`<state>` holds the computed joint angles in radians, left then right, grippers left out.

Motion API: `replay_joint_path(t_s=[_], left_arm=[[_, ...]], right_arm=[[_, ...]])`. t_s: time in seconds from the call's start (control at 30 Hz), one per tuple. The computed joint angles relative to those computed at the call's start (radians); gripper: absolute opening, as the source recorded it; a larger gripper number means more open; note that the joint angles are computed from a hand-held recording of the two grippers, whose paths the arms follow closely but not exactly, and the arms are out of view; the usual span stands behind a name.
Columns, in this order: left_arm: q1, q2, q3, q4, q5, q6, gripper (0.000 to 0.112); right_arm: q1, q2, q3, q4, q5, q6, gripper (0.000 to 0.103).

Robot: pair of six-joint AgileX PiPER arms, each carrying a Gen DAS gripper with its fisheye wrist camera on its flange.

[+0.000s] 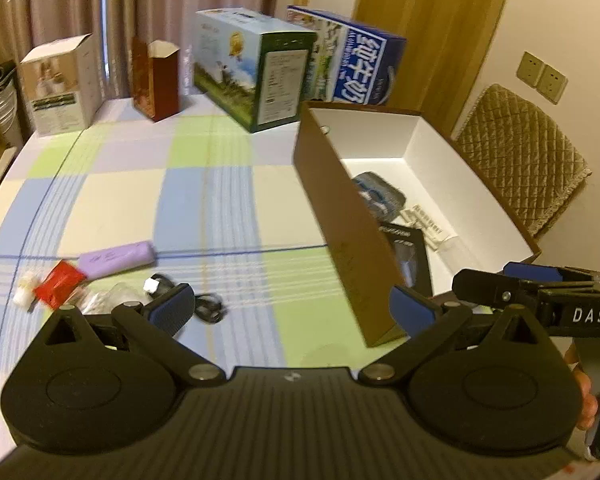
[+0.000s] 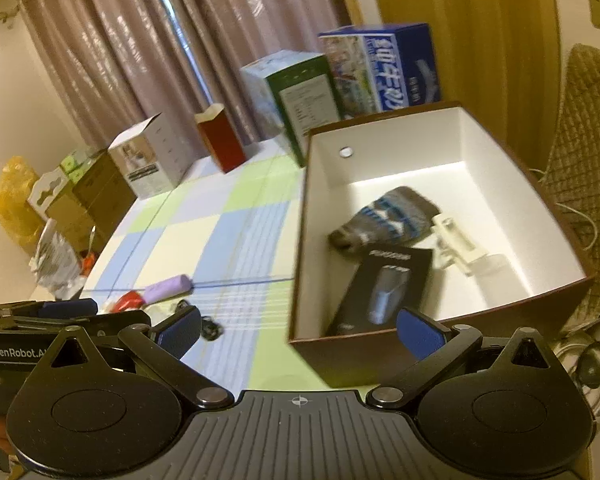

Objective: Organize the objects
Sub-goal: 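Withdraw both tools from the cardboard box back over the table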

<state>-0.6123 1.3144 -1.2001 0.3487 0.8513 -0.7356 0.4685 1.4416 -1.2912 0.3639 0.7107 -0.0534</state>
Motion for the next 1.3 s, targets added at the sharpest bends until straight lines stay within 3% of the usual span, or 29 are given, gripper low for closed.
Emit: replay_joint_path(t_s=[0.77,1.3], left_arm=[[0.255,-0.272,0.242,-0.150,0.048,0.211,0.102],[0.510,-0.302,0.282,-0.284,0.084,0.436,0.102]], right_arm=[[0.280,0.129,-0.051,-0.118,-0.031,0.184,0.101],[0.372,0.277,-0.164,-0.196,-0.003,0.274,0.101]])
